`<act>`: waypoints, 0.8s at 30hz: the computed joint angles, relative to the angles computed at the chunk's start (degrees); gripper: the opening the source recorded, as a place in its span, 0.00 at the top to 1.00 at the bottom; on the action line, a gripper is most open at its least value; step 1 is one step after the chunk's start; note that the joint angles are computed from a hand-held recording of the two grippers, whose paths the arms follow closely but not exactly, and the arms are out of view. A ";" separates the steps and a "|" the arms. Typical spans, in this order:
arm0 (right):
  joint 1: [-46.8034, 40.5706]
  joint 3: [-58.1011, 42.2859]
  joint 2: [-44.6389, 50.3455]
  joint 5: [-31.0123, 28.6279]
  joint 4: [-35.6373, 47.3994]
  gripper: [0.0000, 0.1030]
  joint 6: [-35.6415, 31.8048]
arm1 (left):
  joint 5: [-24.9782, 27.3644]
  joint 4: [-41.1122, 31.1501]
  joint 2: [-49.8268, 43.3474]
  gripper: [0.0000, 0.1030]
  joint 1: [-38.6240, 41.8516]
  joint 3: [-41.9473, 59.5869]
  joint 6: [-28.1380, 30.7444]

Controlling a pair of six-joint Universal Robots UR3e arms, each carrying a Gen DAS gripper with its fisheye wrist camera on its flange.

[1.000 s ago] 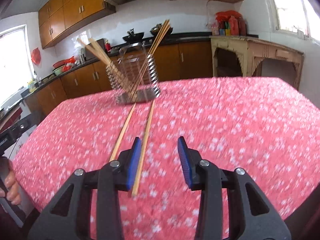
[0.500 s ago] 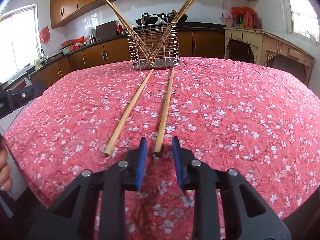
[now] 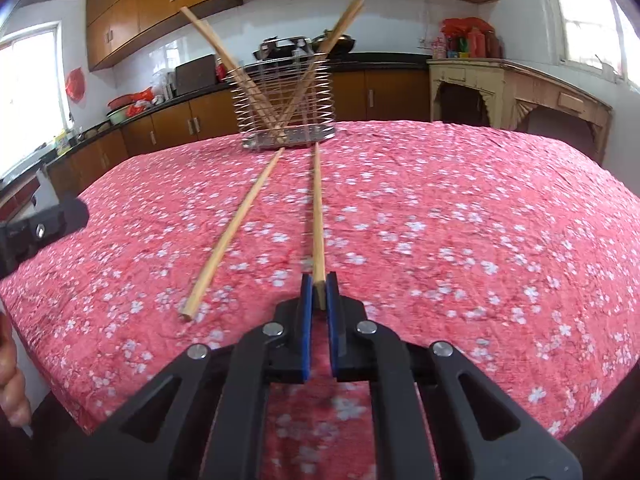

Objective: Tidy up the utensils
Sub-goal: 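Close the right tool on a chopstick while the left tool grasps the last one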

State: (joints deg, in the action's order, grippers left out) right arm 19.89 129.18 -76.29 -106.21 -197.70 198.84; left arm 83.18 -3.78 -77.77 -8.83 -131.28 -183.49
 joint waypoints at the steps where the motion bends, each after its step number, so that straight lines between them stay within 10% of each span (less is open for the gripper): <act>1: 0.01 0.27 -0.10 -1.05 -0.01 0.93 0.48 | -0.08 0.42 -0.36 0.11 -0.64 -0.06 -0.27; 13: -6.75 10.27 -5.55 -0.42 -5.09 0.93 1.89 | 8.49 8.03 -14.81 0.26 -15.52 5.35 -4.74; 19: -7.42 12.53 -5.63 0.10 -7.95 0.93 1.25 | 11.33 6.18 -19.60 0.47 -17.42 9.35 -7.48; 24: -6.50 12.36 -4.95 -0.49 -8.56 0.93 1.34 | 10.26 5.98 -18.91 0.93 -16.32 8.76 -7.29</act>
